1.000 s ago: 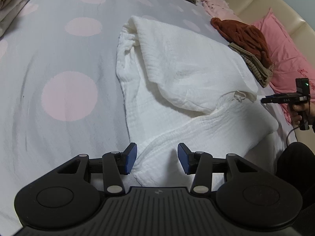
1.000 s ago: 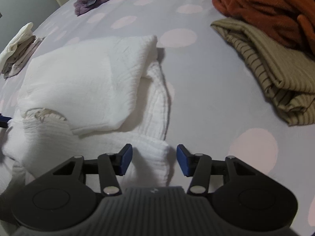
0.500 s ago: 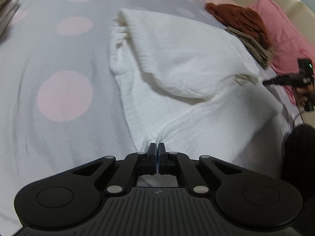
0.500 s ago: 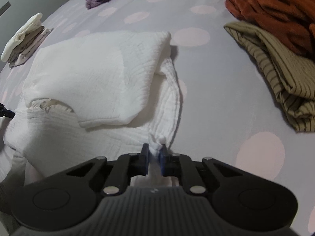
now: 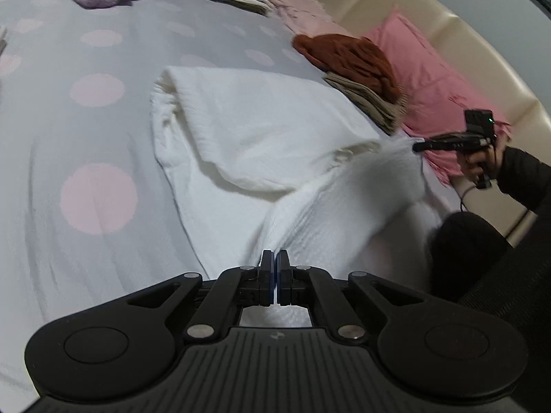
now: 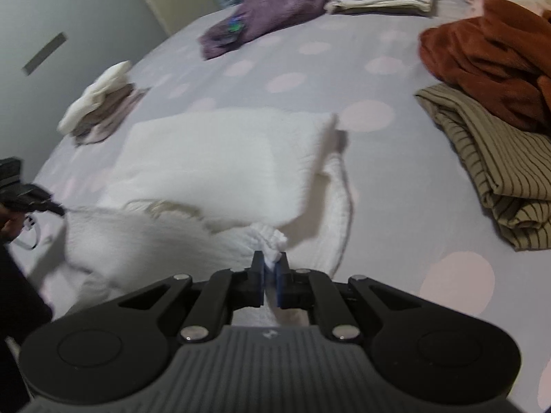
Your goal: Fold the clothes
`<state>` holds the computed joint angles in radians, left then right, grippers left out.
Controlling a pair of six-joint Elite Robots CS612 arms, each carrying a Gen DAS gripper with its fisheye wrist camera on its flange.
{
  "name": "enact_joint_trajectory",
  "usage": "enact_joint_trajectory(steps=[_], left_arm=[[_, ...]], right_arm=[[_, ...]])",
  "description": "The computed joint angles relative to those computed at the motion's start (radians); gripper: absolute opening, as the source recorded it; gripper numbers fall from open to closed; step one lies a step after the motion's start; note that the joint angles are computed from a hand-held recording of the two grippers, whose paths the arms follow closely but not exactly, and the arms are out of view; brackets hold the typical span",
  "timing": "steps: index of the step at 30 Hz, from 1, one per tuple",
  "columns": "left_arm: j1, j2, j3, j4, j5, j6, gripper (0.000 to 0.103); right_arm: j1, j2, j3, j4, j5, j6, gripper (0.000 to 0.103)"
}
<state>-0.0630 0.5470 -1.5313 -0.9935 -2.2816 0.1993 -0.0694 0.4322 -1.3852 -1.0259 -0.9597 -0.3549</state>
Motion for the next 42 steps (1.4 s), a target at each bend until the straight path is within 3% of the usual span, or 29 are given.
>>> enact_joint_trajectory(steps=[3,6,12,19,25,37,42], left_arm=[[0.003,0.005,-0.013,0.013,-0.013,0.011,0.000],[0.009,0.014,-0.025,-0.026,-0.033,-0.035,0.000],[0.014,0.007,-0.003,-0.179,-0.028,-0.115,0.000],[-0.004,-0.057,0.131,-0.327,0.078,-0.056,0.000],[-0.011,-0.104,0.255,-0.440,0.135,-0.067,0.000],[-0.007,-0.139,0.384,-0.567,0.199,-0.160,0.000],[-0.015,-0.161,0.440,-0.562,0.251,-0.165,0.000]], right_arm=[[-0.014,-0.005,-0.013,0.049,0.043,-0.032,0.007],[-0.031,0.001,-0.039,0.044,0.082,-0.007,0.007],[-0.050,0.026,-0.067,-0.108,0.120,0.121,0.007],[-0.018,-0.029,0.077,-0.232,0.044,0.067,0.007],[0.004,-0.087,0.231,-0.343,-0.035,0.070,0.007],[0.041,-0.200,0.525,-0.530,-0.137,0.108,0.007],[0.052,-0.242,0.634,-0.566,-0.183,0.130,0.007]])
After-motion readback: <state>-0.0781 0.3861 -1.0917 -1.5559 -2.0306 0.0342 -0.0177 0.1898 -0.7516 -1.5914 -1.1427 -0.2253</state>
